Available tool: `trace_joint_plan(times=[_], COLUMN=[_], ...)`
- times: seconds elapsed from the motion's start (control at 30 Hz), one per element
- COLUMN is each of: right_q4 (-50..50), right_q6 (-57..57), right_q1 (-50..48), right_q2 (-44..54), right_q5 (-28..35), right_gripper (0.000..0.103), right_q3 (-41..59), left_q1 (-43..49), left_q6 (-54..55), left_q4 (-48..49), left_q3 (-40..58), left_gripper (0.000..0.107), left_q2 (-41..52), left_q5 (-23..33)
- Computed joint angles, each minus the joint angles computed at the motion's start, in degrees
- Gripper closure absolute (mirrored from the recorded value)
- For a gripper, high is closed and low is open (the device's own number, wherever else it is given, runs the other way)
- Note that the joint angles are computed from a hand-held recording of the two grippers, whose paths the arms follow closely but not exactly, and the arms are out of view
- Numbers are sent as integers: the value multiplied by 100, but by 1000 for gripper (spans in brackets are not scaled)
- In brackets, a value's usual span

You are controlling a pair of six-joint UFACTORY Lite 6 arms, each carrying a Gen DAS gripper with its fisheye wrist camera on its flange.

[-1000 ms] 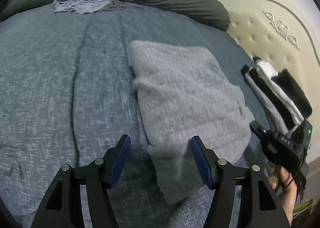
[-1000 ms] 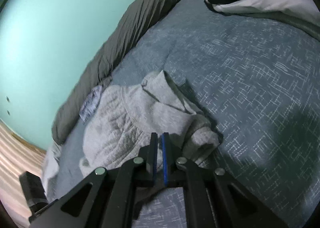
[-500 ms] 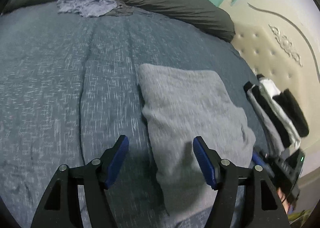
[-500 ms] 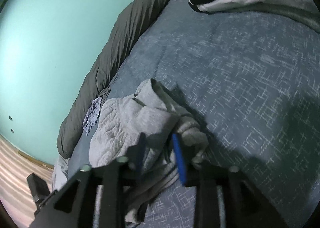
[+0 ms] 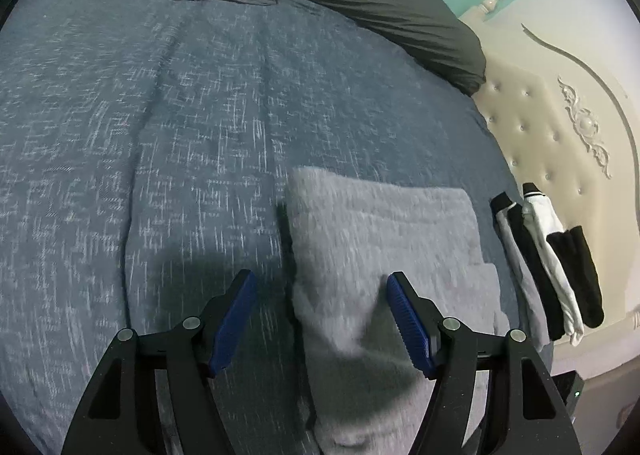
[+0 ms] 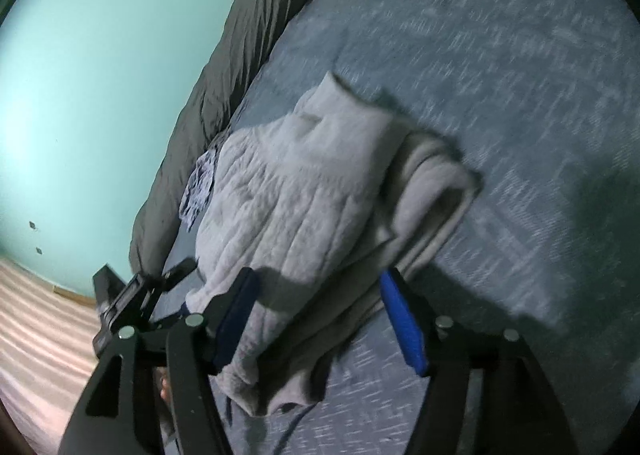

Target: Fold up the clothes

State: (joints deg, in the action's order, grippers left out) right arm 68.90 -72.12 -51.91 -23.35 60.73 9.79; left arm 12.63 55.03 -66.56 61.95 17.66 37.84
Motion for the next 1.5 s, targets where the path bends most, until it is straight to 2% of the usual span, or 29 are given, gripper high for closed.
trace_joint_plan(times=[0.2, 0.4, 0.5, 0.6, 0.7, 0.77, 0.83, 1.0, 1.07, 1.23, 1.33, 1.5], right_q4=[592, 798, 704, 670, 1038, 1242, 1559, 1996, 2209, 2942, 2975, 2949], right_q6=[-273, -492, -427, -176, -391, -440, -626, -1080, -1295, -1515, -1547, -1519], right_q1=[563, 534, 244, 658, 867, 1153, 1444, 1544, 1623, 2307, 2332, 2398], right_q2=[670, 759, 326, 76, 664, 647, 829, 1237, 1400, 1574, 1544, 1427], right_q5=[-407, -250, -41, -430, -425, -607, -771, -684, -605, -640, -535, -362], right_gripper=[32, 31, 31, 31, 30, 26, 22, 21, 29, 60, 68, 73], right_q3=[39, 52, -66, -123, -126, -85, 3, 82, 118, 281, 318, 413], left_q1=[36, -75, -86, -125, -197, -241, -269, -287, -277, -261, -265, -131], left_q6=[94, 362, 493, 594, 662, 699, 747, 851, 910, 1052, 1001, 900], left_q4=[-229, -506, -640, -716, -712, -691, -695, -696, -703, -783, -777, -588], left_q3=[575, 982, 1148, 1274, 1356, 1371, 1374, 1369, 1322, 1047, 959, 648], left_gripper=[36, 36, 36, 36, 37, 38, 48, 68, 72, 79, 81, 82], left_q2=[641, 1202, 1427, 1581, 1671, 1691, 1702, 1687, 1628, 1284, 1043, 428], left_q5=[148, 285, 381, 447, 492, 508, 530, 593, 596, 529, 532, 695])
